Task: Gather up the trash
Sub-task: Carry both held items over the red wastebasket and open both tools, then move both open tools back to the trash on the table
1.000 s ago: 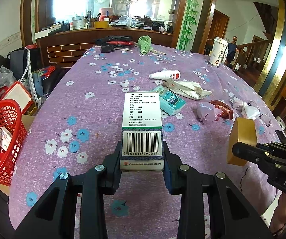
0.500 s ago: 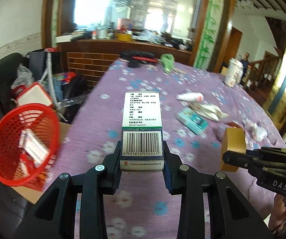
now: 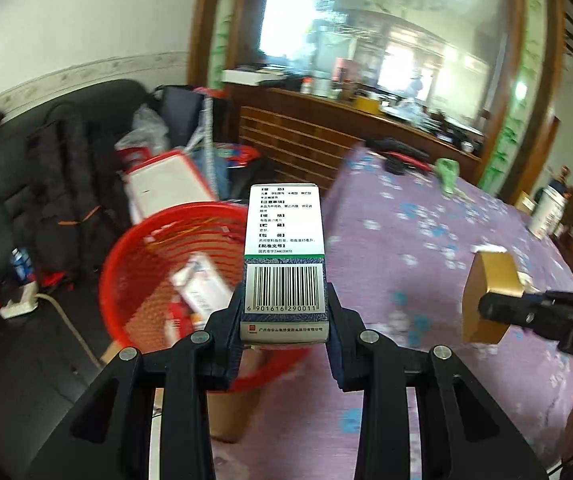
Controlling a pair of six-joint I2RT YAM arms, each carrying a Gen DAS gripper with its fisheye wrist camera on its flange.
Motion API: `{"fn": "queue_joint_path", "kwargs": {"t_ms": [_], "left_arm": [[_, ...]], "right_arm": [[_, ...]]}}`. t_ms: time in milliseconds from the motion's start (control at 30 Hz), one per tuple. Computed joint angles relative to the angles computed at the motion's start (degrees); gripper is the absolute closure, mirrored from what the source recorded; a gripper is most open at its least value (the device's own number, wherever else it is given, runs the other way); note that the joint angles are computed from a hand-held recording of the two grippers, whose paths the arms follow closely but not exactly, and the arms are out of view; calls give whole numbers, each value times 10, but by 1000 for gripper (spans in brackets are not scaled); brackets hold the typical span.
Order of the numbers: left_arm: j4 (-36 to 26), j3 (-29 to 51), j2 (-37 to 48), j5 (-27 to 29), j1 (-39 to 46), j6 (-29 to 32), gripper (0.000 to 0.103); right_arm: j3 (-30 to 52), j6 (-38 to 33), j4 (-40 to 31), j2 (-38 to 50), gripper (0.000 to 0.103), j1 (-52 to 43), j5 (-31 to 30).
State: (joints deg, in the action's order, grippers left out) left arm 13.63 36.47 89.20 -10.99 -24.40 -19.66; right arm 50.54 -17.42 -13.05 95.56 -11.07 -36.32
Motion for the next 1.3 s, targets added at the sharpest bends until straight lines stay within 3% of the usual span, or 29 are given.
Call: {"fn": "queue_joint_path", "kwargs": {"t_ms": [233, 467, 533, 567, 600, 633, 667, 967, 1300], "left_arm": [[12, -9, 20, 40, 80, 13, 70], [25, 1, 51, 58, 116, 17, 70], [26, 4, 56, 63, 121, 19, 67], [25, 5, 58, 63, 120, 16, 64], [29, 4, 59, 65, 123, 15, 54], [35, 2, 59, 63, 122, 15, 47], [42, -1, 59, 59, 120, 16, 46], [36, -2, 47, 42, 90, 9, 46], [17, 7, 20, -3, 4, -6, 42]], "right_arm": [[89, 74, 3, 68, 87, 113, 18], [190, 125, -7, 153, 83, 169, 27], [211, 135, -14, 171, 67, 177, 32], [216, 143, -10, 176, 55, 178, 31], [214, 147, -5, 176, 46, 176, 29], [209, 147, 0, 173, 45, 173, 26], [208, 146, 0, 172, 45, 170, 24], [140, 134, 14, 108, 45, 106, -17], [53, 75, 3, 45, 42, -21, -53]]}}
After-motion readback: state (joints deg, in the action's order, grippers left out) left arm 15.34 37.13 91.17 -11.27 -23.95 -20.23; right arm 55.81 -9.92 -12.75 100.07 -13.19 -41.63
